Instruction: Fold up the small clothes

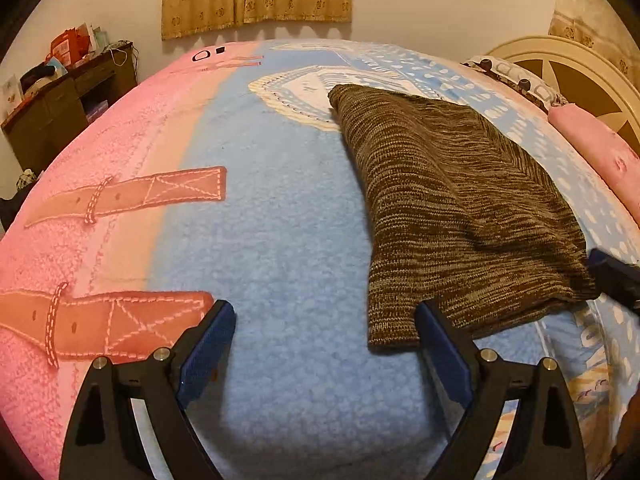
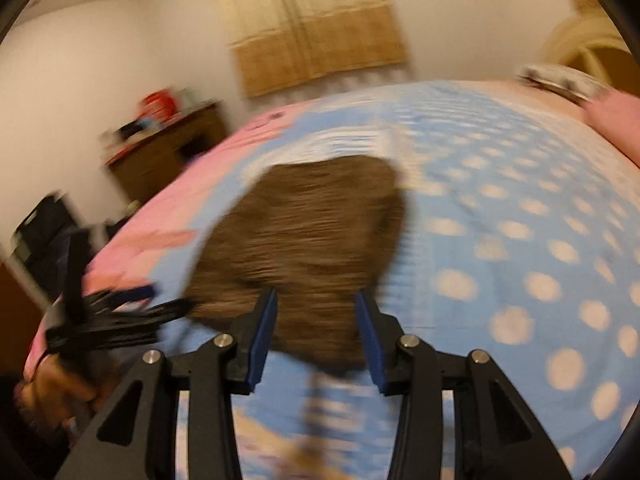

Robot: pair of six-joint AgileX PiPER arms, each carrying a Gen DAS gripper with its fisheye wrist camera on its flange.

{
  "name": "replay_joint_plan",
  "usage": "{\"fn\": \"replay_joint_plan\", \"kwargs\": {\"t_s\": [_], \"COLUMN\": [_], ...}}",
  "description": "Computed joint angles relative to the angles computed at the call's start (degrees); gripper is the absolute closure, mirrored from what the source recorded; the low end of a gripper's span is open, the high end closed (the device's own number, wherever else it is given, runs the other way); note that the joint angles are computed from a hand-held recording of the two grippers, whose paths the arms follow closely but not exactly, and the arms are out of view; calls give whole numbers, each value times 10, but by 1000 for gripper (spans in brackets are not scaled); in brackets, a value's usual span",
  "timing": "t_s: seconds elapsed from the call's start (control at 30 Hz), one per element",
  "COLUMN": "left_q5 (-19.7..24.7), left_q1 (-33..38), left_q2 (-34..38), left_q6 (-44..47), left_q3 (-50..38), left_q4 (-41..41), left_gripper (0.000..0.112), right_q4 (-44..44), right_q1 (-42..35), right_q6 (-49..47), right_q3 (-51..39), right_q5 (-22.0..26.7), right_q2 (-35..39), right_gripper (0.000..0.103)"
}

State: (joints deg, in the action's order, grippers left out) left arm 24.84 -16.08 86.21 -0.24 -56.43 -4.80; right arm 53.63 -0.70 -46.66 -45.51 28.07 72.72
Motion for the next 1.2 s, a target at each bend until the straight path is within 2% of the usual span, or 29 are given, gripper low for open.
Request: {"fn": "replay_joint_plan", "kwargs": {"t_s": [0.07,0.13,0.2,0.3,0.37,0.47,0.57,0.63,0.67,0.7,0.8,0.93,0.97,1.0,1.03,1.07,1.13,1.2], "left_q5": [1,9,22,56,74,90,96,99,103,108,144,212,224,236,230,202,191,170], "left_q1": [1,8,18,30,46,63,57,50,52,54,73,94,95,91,88,82,63,40], "left_q2": [-3,-5,-6,-8,-14,-18,0,23,34,50,120,219,234,257,260,249,247,239], "left_q6": [6,35,69,98,147,221,242,227,226,224,214,162,150,123,118,135,120,105], "left_q3": [3,3,-1,-15,-22,-40,-84,-121,-136,-154,-231,-323,-337,-356,-356,-338,-342,-337], "left_q4": [-3,-26,-54,-86,-145,-243,-276,-269,-275,-287,-338,-404,-407,-394,-392,-397,-353,-303], "left_gripper": [20,20,20,20,20,20,20,20,20,20,20,20,20,20,20,20,20,19], "right_q4": [-26,-71,-71,-76,-76,4,63,67,74,79,79,67,54,29,12,-3,-29,-79], "right_q1": [41,60,48,36,23,-29,-75,-107,-128,-141,-165,-154,-140,-127,-117,-109,-82,-63], "right_q6": [34,81,78,60,53,-10,-43,-22,-11,-5,27,88,106,132,150,167,175,190], "right_q3": [-28,-50,-71,-66,-59,-46,-51,-73,-88,-94,-135,-203,-219,-232,-241,-255,-245,-250], "right_q5": [-9,-18,27,54,75,119,120,112,113,115,121,133,119,108,103,108,68,51], "right_q2": [44,83,124,107,92,72,48,53,68,75,136,220,236,245,256,271,265,265], "right_gripper": [69,70,68,68,69,68,67,59,48,44,44,43,36,24,20,18,18,18]}}
